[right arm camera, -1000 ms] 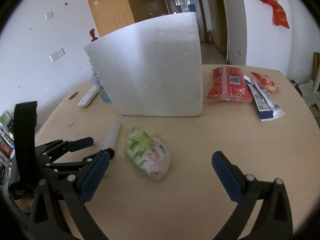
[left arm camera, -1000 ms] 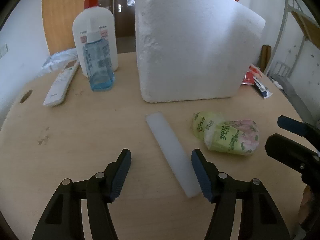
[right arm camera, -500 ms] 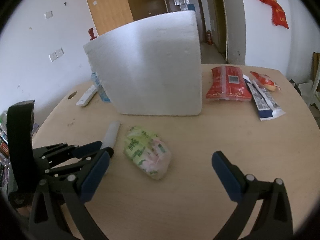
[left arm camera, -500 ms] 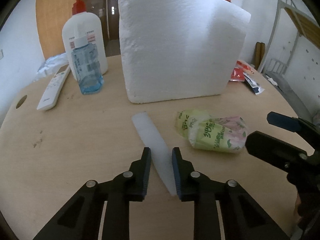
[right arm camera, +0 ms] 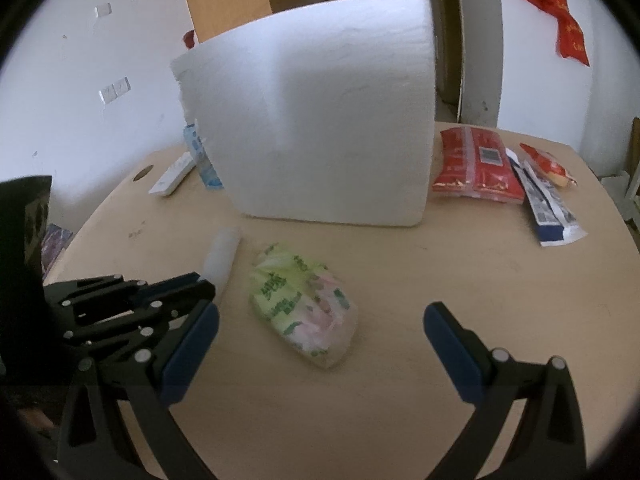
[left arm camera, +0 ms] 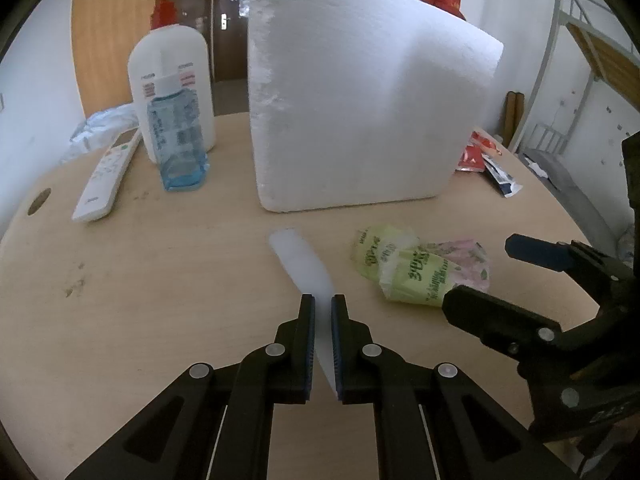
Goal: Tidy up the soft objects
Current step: 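Grasp the white plastic stick with the left tool while the right tool grasps the green packet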
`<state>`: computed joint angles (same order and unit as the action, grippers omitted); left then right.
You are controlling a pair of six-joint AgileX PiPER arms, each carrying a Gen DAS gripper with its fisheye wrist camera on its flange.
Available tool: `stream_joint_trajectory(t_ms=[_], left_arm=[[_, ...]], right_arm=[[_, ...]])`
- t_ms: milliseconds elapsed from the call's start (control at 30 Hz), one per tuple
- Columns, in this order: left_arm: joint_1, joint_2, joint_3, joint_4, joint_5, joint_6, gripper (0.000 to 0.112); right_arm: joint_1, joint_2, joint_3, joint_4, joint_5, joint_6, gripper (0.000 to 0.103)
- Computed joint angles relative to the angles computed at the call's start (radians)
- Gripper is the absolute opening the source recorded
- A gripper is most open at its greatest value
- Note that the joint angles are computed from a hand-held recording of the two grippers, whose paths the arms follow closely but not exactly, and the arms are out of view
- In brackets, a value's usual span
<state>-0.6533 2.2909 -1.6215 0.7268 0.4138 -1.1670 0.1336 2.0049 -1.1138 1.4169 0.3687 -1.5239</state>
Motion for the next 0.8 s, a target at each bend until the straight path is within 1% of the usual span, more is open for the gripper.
stream_joint_trajectory(t_ms=[133,300,400,500,700,800], left_arm=[[0.004,-0.014,0.022,0.039,-0.002,-0.039,0.008],[0.02,-0.036,0.055,0.024,-0.017,-0.034,0.008],[0.02,-0.06,0.09,0.116,-0.017,-0.124,0.008],[0.024,-0.077,0.113,0.159,-0.019,-0.17,0.008],[0.034,-0.092,0.133,0.17,-0.021,-0.174,0.008],[0.033,-0.093,0.137,0.196,-0.017,-0.199,0.008]], right_arm=[[0.011,0.017,-0.024,-0.042,-0.007,0.042,0.103],[0.027,0.032,-0.045,-0.09,-0.019,0.086,0.103],[0.043,0.033,-0.05,-0.111,-0.048,0.097,0.103],[0.056,0.04,-0.069,-0.173,-0.059,0.151,0.103],[0.08,0.054,-0.108,-0.281,-0.085,0.226,0.103],[0.087,0.07,-0.14,-0.346,-0.082,0.279,0.103]])
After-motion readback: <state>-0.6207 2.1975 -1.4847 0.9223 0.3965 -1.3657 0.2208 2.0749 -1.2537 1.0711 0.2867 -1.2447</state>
